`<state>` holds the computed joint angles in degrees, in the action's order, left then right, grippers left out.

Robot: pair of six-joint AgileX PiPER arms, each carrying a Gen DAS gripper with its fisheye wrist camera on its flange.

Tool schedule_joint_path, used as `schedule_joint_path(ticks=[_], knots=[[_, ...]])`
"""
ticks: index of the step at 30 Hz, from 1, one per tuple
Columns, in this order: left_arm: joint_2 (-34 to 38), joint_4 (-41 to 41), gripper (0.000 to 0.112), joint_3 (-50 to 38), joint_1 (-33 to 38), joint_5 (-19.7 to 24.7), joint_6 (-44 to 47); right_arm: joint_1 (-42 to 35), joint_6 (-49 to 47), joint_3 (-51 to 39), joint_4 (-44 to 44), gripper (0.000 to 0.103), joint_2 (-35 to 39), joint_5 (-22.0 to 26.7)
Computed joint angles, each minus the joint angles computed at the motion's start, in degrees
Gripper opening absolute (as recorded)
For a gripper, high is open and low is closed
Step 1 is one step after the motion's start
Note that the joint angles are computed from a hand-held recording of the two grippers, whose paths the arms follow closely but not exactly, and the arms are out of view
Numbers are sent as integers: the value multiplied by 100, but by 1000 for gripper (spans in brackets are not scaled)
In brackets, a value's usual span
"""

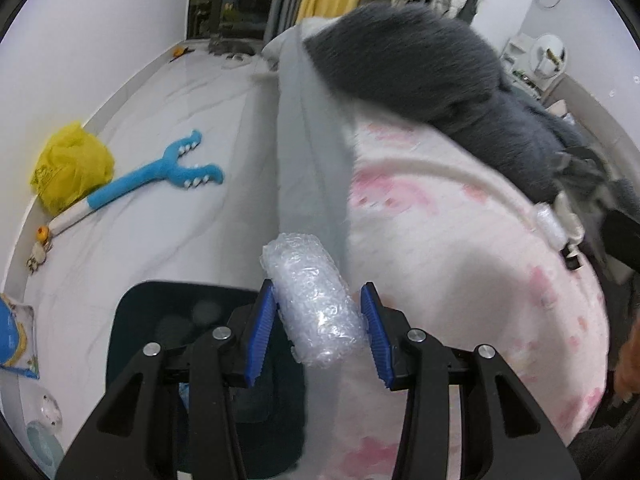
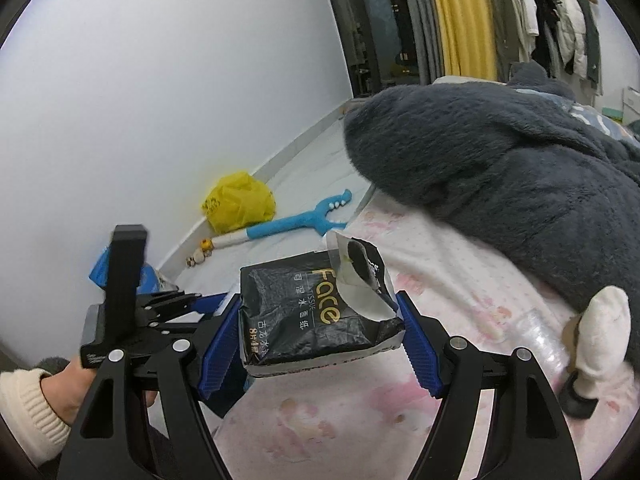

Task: Collect trash
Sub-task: 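Carry the bubble-wrap roll and tissue pack over to the dark green bin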

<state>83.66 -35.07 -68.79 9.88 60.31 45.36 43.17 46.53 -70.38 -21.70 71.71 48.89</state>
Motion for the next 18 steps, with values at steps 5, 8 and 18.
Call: schedule_joint_path(ticks=[5, 8, 18], knots=[[145, -54, 46, 30, 219, 159, 289, 664, 846, -502, -398, 75, 569, 406], [285, -122, 46, 22, 445, 292, 428, 897, 1285, -742, -495, 75, 866, 468], [564, 481, 47, 254, 771, 2, 737, 1448, 1566, -2084, -794, 75, 1925, 1353]])
